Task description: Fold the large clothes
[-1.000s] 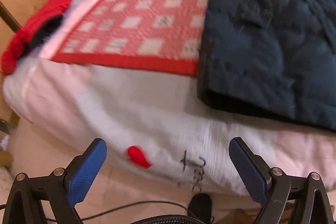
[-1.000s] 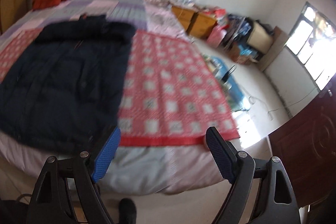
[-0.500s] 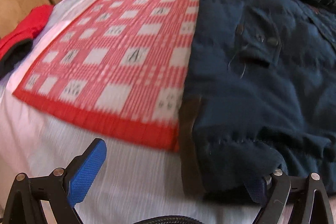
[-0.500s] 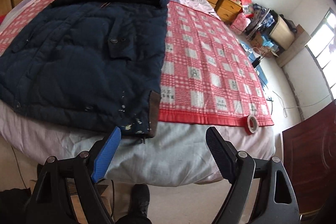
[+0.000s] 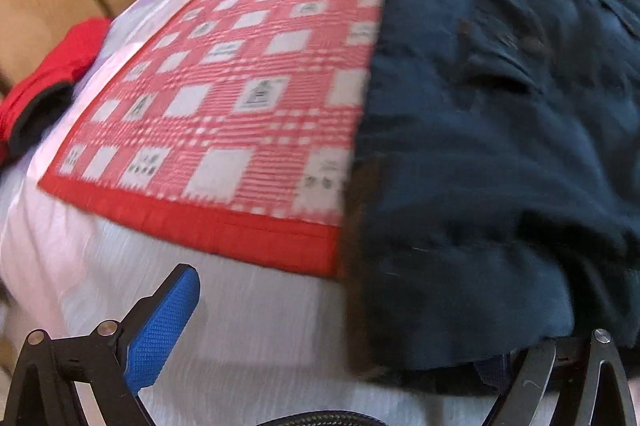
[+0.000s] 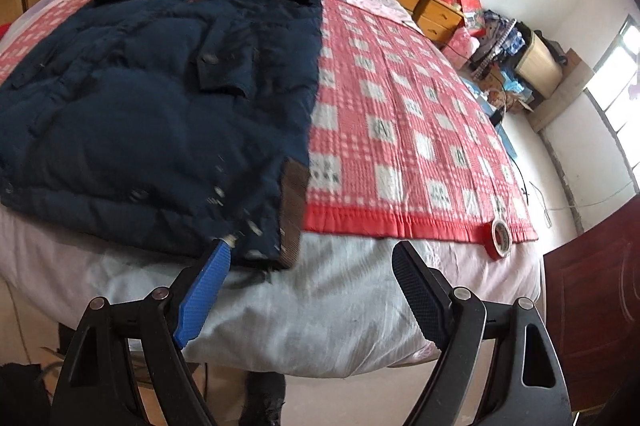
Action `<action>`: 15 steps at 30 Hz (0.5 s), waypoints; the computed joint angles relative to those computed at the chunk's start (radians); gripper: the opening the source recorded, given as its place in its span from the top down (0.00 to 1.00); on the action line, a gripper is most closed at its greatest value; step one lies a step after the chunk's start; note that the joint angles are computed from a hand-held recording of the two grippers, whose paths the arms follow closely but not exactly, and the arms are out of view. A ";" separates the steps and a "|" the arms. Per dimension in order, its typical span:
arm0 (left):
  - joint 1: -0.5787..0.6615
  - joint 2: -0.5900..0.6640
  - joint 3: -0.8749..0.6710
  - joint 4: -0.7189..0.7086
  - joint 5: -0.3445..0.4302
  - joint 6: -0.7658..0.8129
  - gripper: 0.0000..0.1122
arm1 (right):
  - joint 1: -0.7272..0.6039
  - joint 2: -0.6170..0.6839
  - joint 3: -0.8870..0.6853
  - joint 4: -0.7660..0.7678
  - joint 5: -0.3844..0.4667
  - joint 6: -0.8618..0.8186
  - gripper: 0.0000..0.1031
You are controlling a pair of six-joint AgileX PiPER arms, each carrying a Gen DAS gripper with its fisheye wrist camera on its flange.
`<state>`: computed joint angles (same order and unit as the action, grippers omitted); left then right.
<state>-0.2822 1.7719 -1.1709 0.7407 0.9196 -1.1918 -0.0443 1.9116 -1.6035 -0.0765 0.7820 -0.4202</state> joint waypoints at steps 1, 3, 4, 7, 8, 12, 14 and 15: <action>0.009 -0.005 -0.003 0.009 0.009 -0.036 0.12 | -0.005 -0.002 0.020 -0.005 -0.027 0.003 0.16; 0.031 -0.014 -0.002 0.002 -0.002 -0.068 0.12 | -0.011 0.009 0.027 -0.001 -0.041 0.010 0.16; 0.045 -0.015 -0.006 -0.013 -0.008 -0.068 0.12 | -0.013 0.016 0.027 0.005 -0.043 0.014 0.16; 0.051 0.003 -0.025 -0.031 -0.006 -0.046 0.12 | -0.008 0.038 0.050 0.003 -0.090 0.009 0.16; 0.048 0.008 -0.031 -0.029 0.000 -0.040 0.12 | -0.008 0.054 0.046 -0.005 -0.089 0.012 0.16; 0.046 0.015 -0.042 -0.022 0.006 -0.039 0.12 | -0.028 0.081 0.058 -0.043 -0.147 0.064 0.16; 0.045 0.023 -0.050 -0.018 0.007 -0.031 0.12 | -0.033 0.097 0.037 -0.022 -0.170 0.061 0.16; 0.041 0.028 -0.054 -0.015 0.006 -0.030 0.12 | -0.028 0.103 0.032 -0.009 -0.186 0.050 0.16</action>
<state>-0.2415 1.7998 -1.2250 0.7259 0.9253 -1.2219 -0.0725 2.0147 -1.5719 -0.0858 0.5963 -0.3703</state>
